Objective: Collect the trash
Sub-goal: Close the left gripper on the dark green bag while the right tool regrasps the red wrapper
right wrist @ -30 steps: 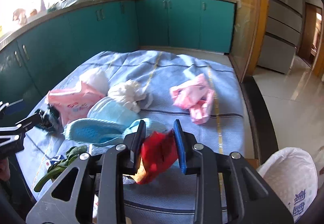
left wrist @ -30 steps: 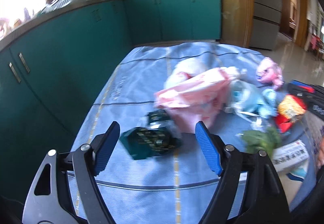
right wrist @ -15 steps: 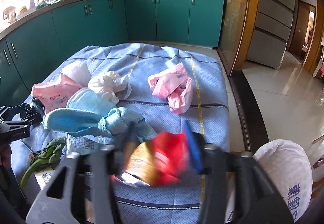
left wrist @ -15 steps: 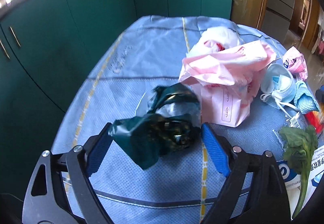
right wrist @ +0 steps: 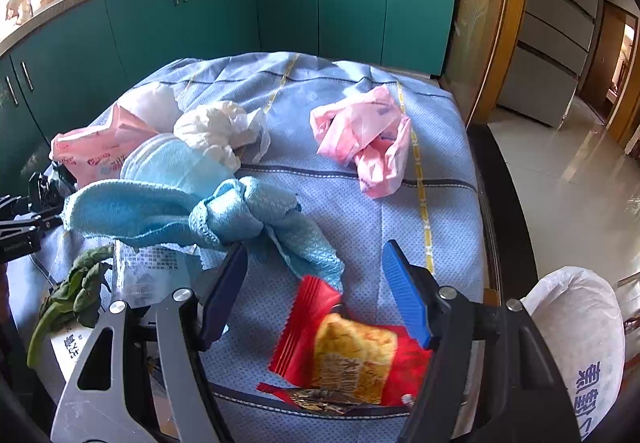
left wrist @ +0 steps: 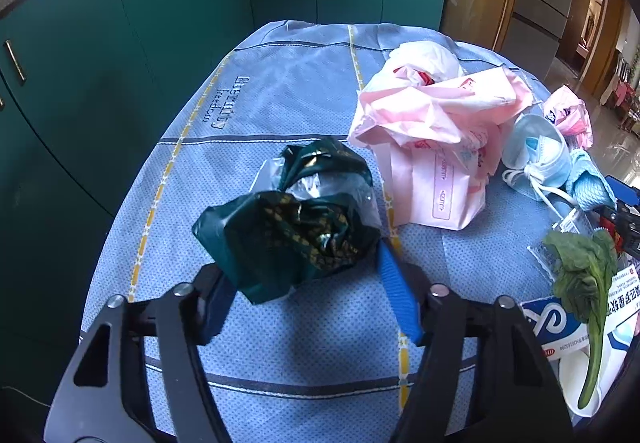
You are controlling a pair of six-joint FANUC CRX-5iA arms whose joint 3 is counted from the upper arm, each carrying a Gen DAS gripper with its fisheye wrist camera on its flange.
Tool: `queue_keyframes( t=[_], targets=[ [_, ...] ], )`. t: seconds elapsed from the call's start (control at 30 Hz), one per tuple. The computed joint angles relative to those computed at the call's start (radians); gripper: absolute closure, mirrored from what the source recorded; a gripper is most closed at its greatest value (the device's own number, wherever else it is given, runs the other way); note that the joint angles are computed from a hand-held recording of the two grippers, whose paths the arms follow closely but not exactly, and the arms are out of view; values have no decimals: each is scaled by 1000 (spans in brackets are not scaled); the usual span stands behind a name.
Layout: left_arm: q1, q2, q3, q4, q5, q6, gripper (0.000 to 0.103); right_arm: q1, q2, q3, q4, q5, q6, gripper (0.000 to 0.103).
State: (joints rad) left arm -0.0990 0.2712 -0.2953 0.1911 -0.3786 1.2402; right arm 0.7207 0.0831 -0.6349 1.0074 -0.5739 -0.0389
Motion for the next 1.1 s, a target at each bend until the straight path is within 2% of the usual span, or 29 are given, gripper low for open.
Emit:
queue_keyframes(
  t=[0.07, 0.17, 0.23, 0.33, 0.37, 0.43, 0.47, 0.53, 0.57, 0.63, 0.87, 0.93, 1.0, 1.03, 1.07, 1.1],
  targets=[
    [2, -2, -9, 28, 3, -36, 46, 4, 9, 8, -16, 0, 17, 34],
    [0, -12, -23, 35, 12, -52, 48, 6, 14, 11, -21, 2, 26, 36],
    [0, -20, -34, 50, 21, -73, 49, 3, 14, 11, -27, 12, 31, 47],
    [1, -39, -59, 84, 33, -116, 52, 0, 7, 5, -25, 20, 22, 53],
    [2, -46, -67, 95, 36, -132, 57, -2, 5, 1, -21, 24, 15, 56],
    [4, -64, -91, 127, 44, -170, 58, -6, -3, -7, -11, 30, 1, 60],
    [5, -70, -98, 138, 48, -185, 64, -8, -7, -12, -3, 32, -8, 61],
    [5, -83, -111, 156, 55, -211, 65, -14, -14, -19, 15, 38, -25, 67],
    [5, -88, -119, 172, 61, -229, 74, -16, -19, -25, 25, 43, -36, 69],
    [7, -105, -134, 193, 60, -255, 80, -18, -29, -34, 42, 42, -55, 70],
    [8, -165, -202, 274, 78, -364, 80, -14, -57, -60, 74, 15, -101, 70],
    [9, -175, -209, 280, 70, -375, 77, -12, -61, -64, 72, 12, -103, 70],
    [10, -180, -216, 298, 64, -403, 70, -9, -64, -66, 68, 11, -102, 70],
    [10, -183, -222, 305, 67, -412, 58, -8, -65, -67, 67, 11, -101, 70],
    [10, -194, -235, 315, 72, -423, 41, -6, -65, -67, 67, 9, -101, 70],
    [11, -200, -243, 325, 78, -431, 33, -4, -66, -68, 69, 6, -104, 70]
  ],
)
